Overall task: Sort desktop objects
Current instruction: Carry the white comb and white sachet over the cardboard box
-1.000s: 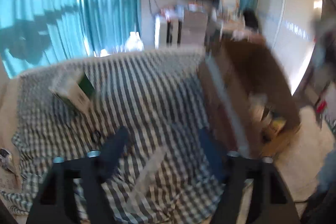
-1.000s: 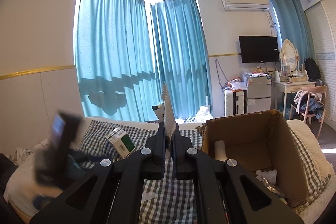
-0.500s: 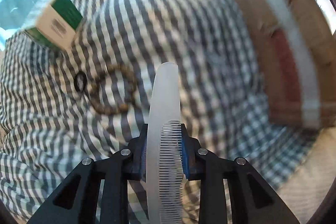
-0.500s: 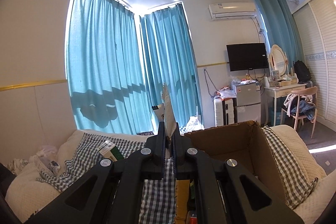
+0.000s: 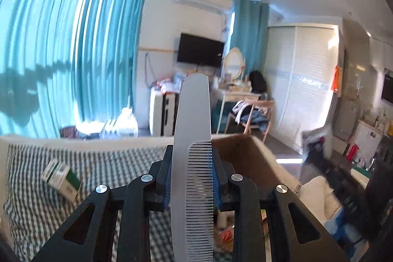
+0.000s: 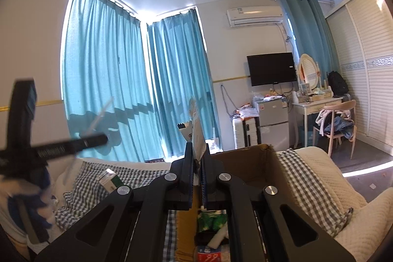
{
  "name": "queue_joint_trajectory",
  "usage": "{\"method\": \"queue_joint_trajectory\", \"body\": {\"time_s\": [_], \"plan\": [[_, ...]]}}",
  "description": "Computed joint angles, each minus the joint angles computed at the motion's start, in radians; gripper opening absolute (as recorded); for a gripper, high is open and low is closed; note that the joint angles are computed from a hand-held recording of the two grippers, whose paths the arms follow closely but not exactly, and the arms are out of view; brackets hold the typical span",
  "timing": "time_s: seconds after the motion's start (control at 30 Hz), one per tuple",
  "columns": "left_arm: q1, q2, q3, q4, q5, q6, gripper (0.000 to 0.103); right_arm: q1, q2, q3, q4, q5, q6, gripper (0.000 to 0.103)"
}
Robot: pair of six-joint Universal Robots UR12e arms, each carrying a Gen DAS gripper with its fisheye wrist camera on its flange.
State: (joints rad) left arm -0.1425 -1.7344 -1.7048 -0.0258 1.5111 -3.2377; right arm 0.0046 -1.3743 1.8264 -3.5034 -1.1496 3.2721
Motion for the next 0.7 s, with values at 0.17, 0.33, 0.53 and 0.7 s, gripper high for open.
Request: {"method": "queue_joint_trajectory", "body": {"time_s": [0.17, 0.33, 0.53, 0.7], "plan": [[-0.026, -0.047, 0.064, -0.012, -0.04, 0.029, 0.026, -0.018, -0.006, 0.008, 0.014, -0.039, 0.007, 0.005], [-0.058, -0.1, 0.128, -0.091, -0.055, 0.05, 0.026, -0.032, 0.008, 0.0, 0.061, -0.055, 0.01, 0.005], [-0.09, -0.161, 0.165, -0.165, -0.046, 0.07, 0.026, -0.027, 0.043, -0.025, 0.155, -0.082, -0.014, 0.005], [-0.092, -0.21, 0.196, -0.236, -0.07, 0.07, 0.026, -0.017, 0.082, -0.061, 0.247, -0.085, -0.029, 0.005]]}}
